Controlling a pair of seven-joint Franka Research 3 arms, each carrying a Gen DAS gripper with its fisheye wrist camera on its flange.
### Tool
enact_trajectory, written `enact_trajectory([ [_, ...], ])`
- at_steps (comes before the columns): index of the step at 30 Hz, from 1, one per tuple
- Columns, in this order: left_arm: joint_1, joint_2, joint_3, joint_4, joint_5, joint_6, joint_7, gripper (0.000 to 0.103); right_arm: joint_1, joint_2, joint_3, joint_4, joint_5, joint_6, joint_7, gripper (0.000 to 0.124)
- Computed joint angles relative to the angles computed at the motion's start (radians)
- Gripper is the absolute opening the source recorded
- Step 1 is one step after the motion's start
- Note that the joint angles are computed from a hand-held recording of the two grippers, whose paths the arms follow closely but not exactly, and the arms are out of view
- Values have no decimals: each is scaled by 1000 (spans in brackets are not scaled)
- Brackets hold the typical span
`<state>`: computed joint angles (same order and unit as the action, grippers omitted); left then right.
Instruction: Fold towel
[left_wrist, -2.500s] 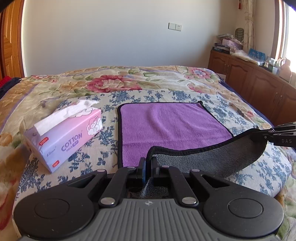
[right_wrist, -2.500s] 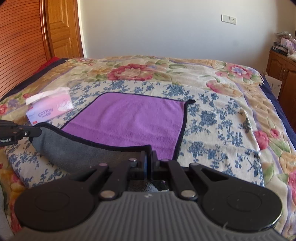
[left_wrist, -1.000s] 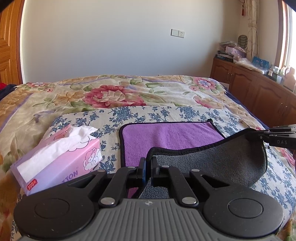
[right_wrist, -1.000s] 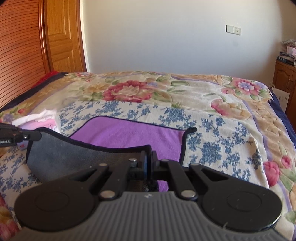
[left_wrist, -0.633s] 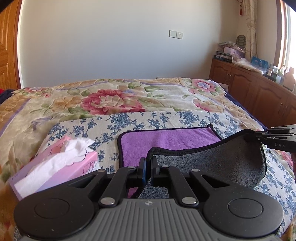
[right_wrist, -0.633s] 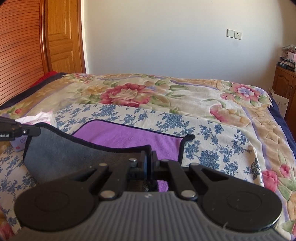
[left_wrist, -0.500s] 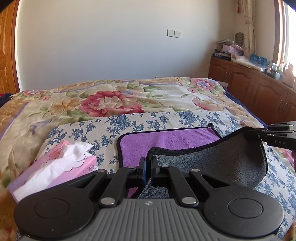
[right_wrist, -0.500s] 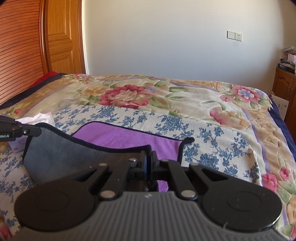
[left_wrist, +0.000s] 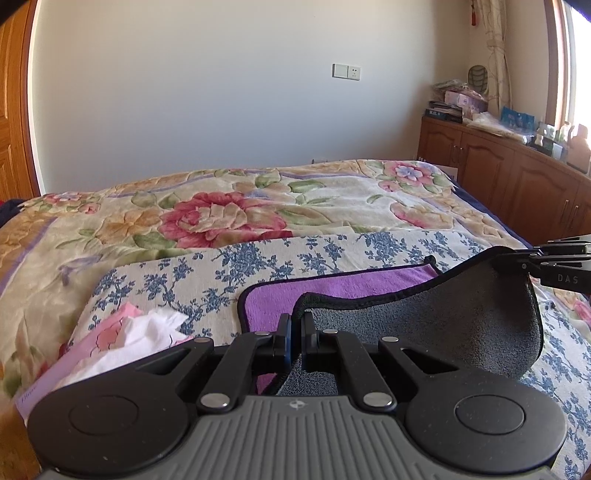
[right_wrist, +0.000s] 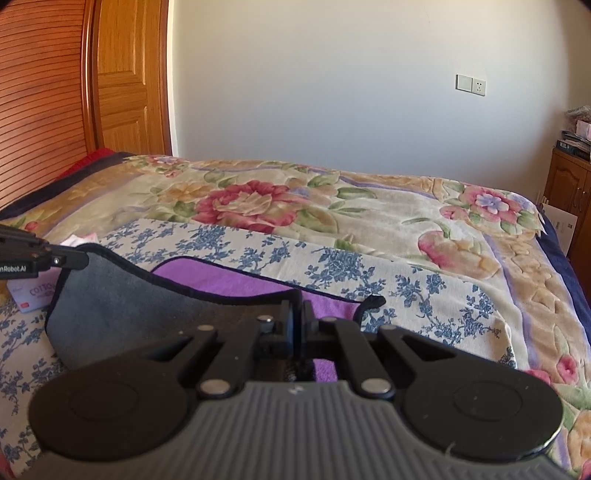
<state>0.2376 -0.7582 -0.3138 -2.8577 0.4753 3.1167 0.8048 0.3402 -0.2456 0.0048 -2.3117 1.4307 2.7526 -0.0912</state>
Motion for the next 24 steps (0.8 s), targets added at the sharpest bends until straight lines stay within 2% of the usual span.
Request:
enact_trajectory([
  [7,68,33,-39,28,2,40,-13,6,-4,18,-1,31,46,-3,-56,4],
  [13,172,57,-108,55,1,97,-36,6,-10,36,6,57,85,4,-97,4],
  [24,262,114,-176,125,-6,117,-12,6,-22,95,29,128,144,27,-148,4],
])
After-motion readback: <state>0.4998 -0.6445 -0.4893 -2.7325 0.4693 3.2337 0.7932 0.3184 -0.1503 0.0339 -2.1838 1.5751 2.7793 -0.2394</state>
